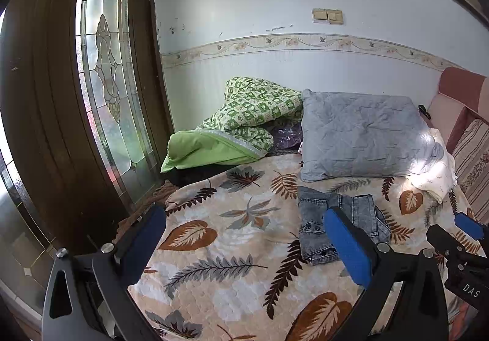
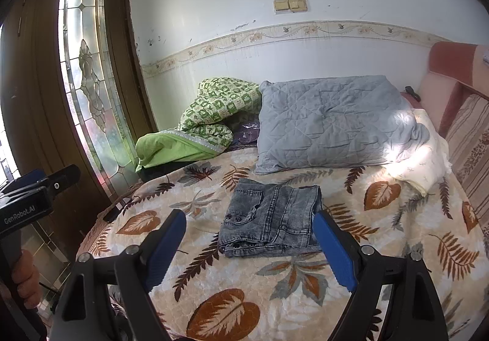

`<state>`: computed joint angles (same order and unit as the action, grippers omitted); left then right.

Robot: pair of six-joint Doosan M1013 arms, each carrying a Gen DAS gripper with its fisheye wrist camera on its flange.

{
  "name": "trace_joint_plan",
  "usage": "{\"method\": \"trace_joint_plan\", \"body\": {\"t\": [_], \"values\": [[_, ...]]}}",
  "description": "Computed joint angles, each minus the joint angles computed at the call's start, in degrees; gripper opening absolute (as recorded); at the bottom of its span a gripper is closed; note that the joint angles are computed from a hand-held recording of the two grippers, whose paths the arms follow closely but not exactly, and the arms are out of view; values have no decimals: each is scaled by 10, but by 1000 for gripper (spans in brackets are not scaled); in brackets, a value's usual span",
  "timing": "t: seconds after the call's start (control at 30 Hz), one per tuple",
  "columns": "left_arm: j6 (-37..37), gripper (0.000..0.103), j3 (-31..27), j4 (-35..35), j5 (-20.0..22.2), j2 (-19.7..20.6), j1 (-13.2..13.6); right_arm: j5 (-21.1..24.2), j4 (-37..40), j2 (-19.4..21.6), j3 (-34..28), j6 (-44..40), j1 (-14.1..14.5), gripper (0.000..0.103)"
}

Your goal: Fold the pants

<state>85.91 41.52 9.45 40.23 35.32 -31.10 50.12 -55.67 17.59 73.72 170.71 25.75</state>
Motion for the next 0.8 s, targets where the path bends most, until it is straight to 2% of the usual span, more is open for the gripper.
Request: {"method": "trace_joint_plan", "body": {"t": [0.8], "values": [[24, 103, 3, -8, -2, 1, -6, -12, 11, -11, 25, 25, -9, 87]]}}
